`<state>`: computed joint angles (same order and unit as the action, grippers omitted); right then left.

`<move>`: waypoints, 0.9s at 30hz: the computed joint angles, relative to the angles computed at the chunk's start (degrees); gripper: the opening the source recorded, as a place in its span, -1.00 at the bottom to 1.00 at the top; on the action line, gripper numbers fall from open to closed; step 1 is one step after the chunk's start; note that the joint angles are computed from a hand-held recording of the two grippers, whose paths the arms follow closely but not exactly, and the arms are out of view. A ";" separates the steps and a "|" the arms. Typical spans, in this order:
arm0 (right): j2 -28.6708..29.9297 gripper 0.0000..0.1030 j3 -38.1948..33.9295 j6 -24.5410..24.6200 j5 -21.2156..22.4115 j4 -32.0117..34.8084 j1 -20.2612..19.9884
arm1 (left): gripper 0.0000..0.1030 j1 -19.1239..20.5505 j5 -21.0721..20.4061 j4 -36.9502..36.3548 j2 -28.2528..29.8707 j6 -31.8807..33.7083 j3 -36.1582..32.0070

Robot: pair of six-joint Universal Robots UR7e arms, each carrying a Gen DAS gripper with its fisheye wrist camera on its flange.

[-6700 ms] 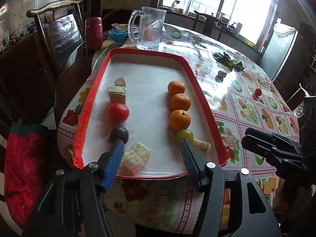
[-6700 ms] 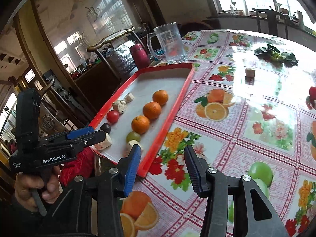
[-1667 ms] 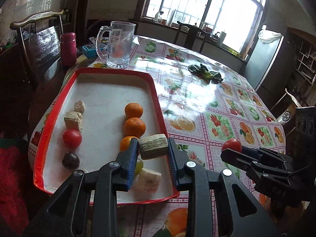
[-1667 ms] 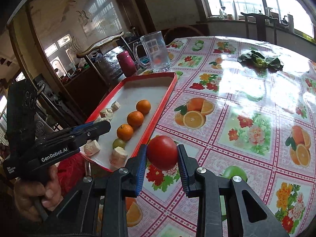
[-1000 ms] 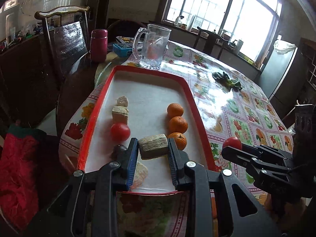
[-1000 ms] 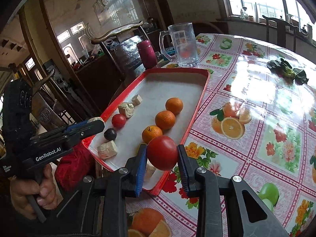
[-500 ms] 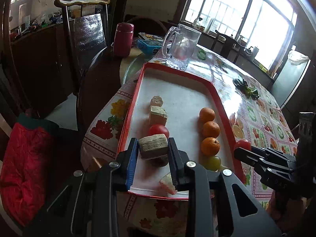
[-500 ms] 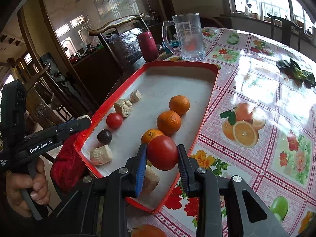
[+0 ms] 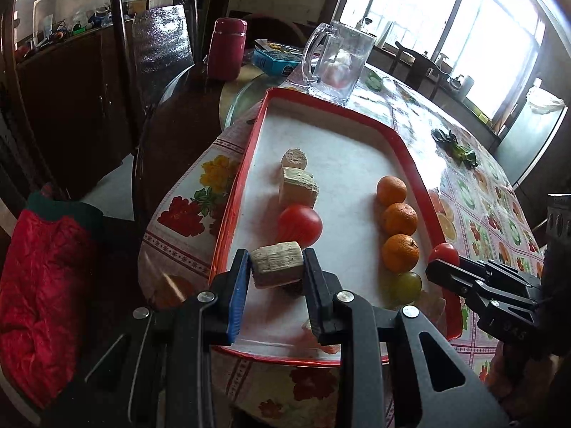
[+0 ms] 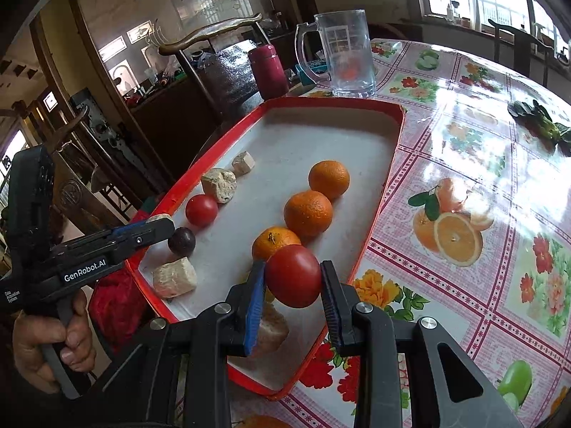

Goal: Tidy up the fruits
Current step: 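Open the left tool to drop the cube while the right tool releases the tomato into the tray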

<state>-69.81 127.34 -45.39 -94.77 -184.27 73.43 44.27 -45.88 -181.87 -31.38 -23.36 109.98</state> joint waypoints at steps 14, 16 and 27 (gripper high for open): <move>-2.13 -0.21 0.87 0.40 2.07 1.16 -0.62 | -0.08 -1.12 1.57 3.33 -0.17 -1.09 -0.42; -2.81 -0.13 1.12 0.06 2.61 1.51 -0.70 | 0.04 -1.75 2.66 2.81 -0.10 -0.61 -0.18; -5.28 -0.02 1.89 -2.20 4.03 3.54 -1.12 | 0.04 -2.95 3.05 2.98 -1.57 -0.84 2.08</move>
<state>-75.09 129.23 -47.58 -90.74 -180.73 72.31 41.32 -42.83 -178.90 -32.95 -24.19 112.06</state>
